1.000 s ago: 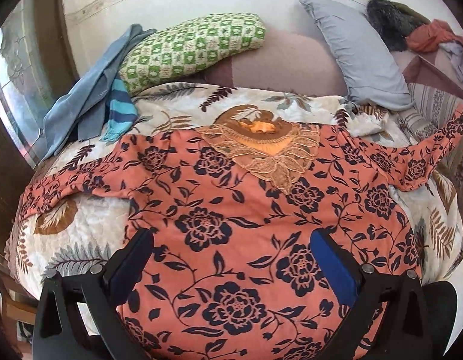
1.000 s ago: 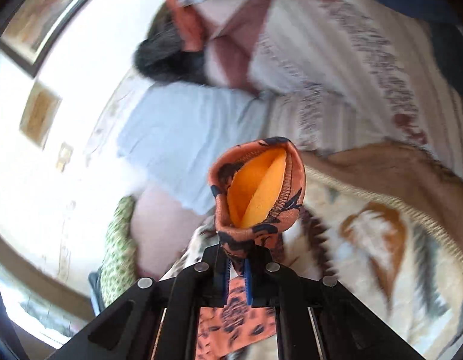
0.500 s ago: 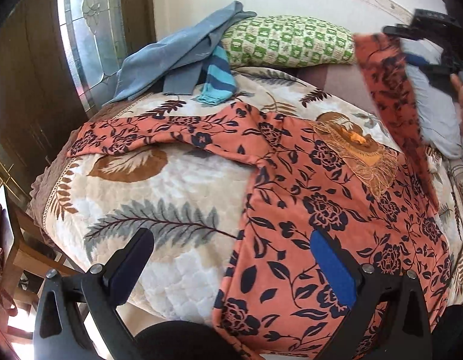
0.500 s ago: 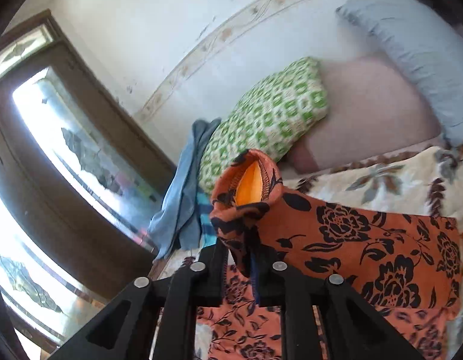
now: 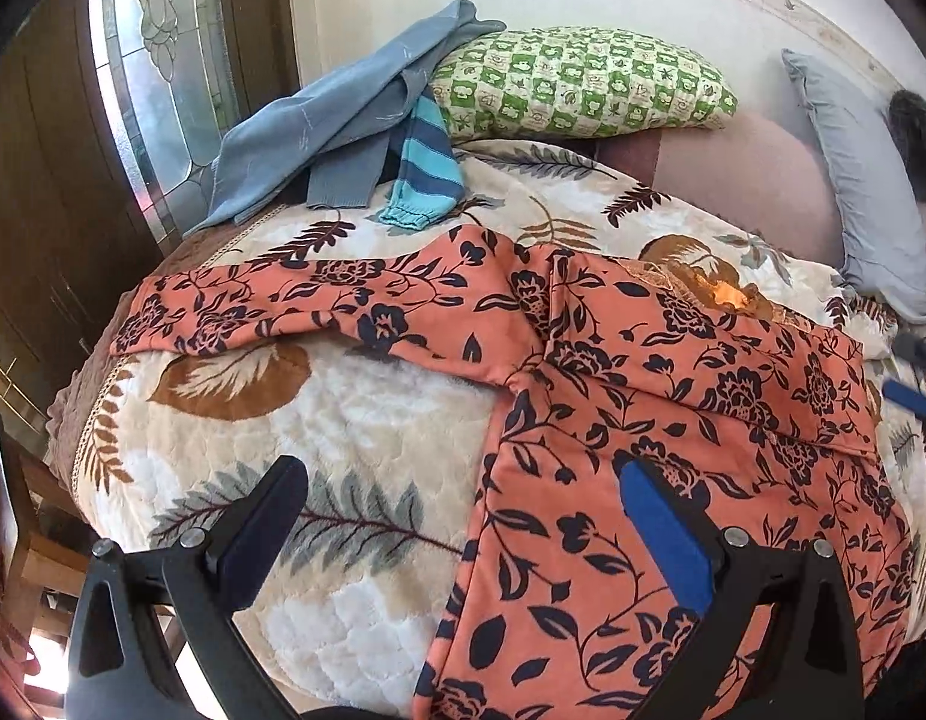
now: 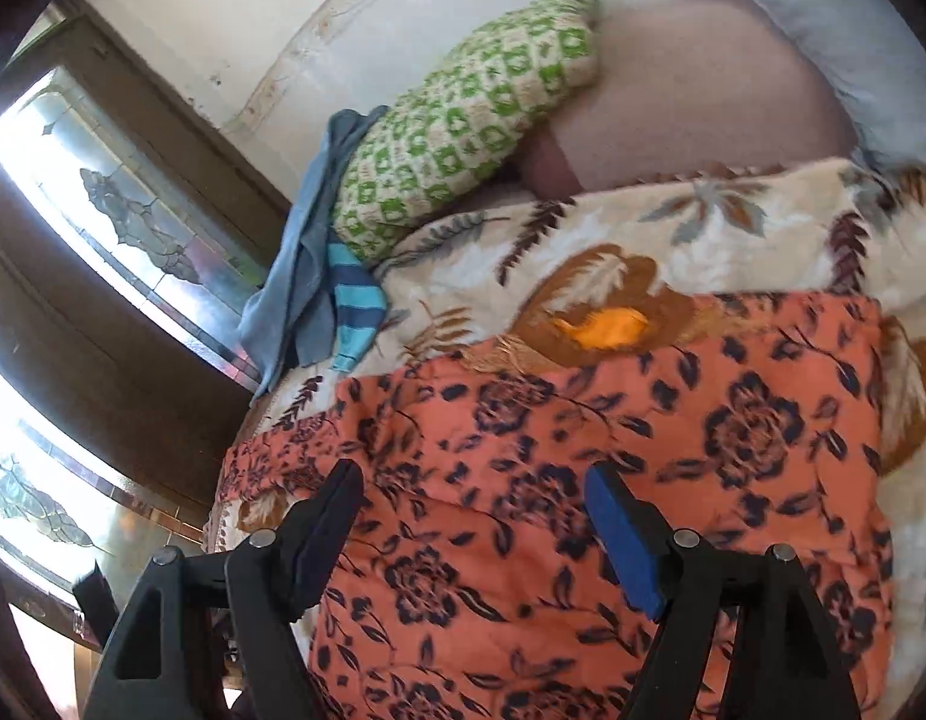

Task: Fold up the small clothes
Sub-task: 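Carry the held sleeve across the shirt body and open the right tool, then grasp the other sleeve with the left tool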

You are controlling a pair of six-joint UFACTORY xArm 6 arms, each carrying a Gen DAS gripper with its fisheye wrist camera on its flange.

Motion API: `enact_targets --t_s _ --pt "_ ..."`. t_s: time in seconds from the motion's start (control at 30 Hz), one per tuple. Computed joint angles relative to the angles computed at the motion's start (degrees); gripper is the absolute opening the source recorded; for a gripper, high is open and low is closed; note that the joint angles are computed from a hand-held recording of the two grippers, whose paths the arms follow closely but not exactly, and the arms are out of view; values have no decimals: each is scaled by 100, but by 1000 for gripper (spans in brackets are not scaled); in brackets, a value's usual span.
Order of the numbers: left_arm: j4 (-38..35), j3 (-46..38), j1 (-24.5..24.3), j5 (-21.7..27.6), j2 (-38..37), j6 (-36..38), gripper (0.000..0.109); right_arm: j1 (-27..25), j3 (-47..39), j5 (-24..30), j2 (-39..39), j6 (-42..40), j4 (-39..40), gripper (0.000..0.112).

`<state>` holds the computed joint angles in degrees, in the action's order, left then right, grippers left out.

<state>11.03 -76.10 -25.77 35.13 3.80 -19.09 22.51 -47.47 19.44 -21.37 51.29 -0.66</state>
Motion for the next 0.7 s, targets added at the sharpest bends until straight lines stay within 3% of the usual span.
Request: enact_targets --t_s 0.07,0.17,0.3,0.37,0.43,0.53,0.6,0.7 --pt "60 -385 126 266 267 -266 103 -45 826 -421 -472 -192 605 79" --pt "90 -628 490 424 448 -666 103 17 1604 -899 -698 -1207 1850 79" --pt "71 -1003 1053 900 708 -906 103 -304 1414 13 -129 -1791 2932 79" --pt "-143 -1176 1341 1094 817 -898 103 -343 1350 -115 -152 -1795 2672 77" --pt "-262 -1392 1602 1202 966 -941 103 -281 1392 -583 -219 -1790 2383 74" --pt "-496 -1830 1986 1368 1293 -1152 103 -190 1279 -908 -1 -2036 2497 58" --pt "-833 -2158 2240 1444 1564 -1255 103 -132 1025 -682 335 -2337 2685 45" --pt "-1406 -2553 2588 1538 1931 -1349 87 -79 628 -181 837 -2092 2117 43"
